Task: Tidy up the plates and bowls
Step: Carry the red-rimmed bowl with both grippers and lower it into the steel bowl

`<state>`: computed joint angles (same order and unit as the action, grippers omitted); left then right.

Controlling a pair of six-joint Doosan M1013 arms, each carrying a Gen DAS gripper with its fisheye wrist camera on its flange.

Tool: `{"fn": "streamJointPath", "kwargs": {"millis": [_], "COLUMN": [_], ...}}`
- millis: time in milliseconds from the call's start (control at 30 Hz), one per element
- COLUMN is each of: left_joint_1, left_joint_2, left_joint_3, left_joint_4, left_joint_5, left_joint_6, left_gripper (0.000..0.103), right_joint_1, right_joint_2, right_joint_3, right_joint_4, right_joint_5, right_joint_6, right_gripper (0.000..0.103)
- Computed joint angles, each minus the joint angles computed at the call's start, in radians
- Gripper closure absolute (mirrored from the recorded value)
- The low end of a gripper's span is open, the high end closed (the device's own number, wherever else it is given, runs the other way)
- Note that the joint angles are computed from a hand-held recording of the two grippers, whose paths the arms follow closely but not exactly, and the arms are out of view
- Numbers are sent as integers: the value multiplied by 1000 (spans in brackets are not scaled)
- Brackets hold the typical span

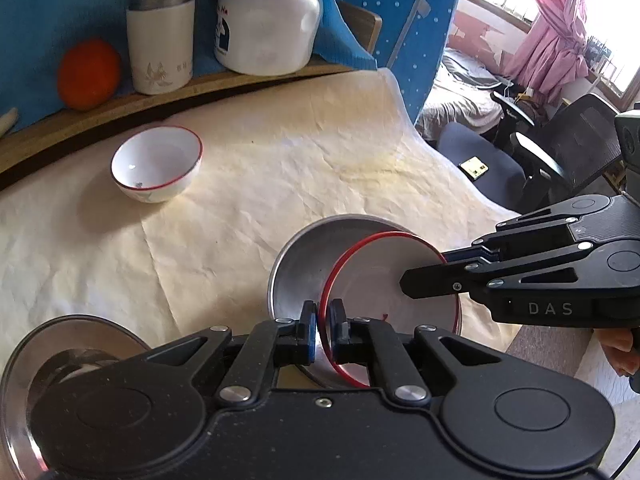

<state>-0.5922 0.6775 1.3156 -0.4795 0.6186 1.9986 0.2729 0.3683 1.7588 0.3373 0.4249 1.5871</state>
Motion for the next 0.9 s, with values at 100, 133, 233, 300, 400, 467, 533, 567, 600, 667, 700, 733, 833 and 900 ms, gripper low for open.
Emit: {"fn": "streamJointPath", "kwargs": {"millis": [100,133,233,300,400,467,533,567,600,667,700,733,833,900], "left_joint_1": [-2,-2,-2,0,1,0,0,0,0,1,1,2,3,5], "left_joint_2": [7,9,19,28,37,39,41,41,42,44,43,45,48,51], "left_joint_3": [-9,-13,-28,-40,-51,-55,-58,-58,-60,-63,-62,-64,-69,-75], "left_joint_4": [17,22,31,32,33,37,37,37,37,36,35,33,32,23], "left_joint_5": [13,17,38,55,64,66,69,71,72,75,75,78,86,96], "left_joint_6": [-16,-20,-35,-44,-49,-53,-54,-54,-54,-55,-55,-54,-56,-54], "left_gripper": [97,97,97,97,97,97,97,97,97,97,97,97,97,96], "right_joint_1": [-4,-7,-11,-14,-18,-20,-20,-20,-20,-21,-21,-22,-26,-30], "right_joint_2": [4,6,12,16,22,25,26,27,26,27,28,28,30,31], "right_joint_3": [0,-2,-7,-9,-14,-16,-17,-18,-18,-18,-18,-18,-20,-19], "right_joint_4": [17,26,40,54,69,75,72,70,69,71,73,79,96,129], "right_joint_5": [6,11,23,30,37,38,38,38,37,34,33,33,34,32], "right_joint_6": [-17,-28,-45,-59,-75,-82,-82,-81,-81,-84,-85,-90,-104,-130], "right_gripper": [94,94,94,93,93,93,93,92,92,91,90,90,88,83]}}
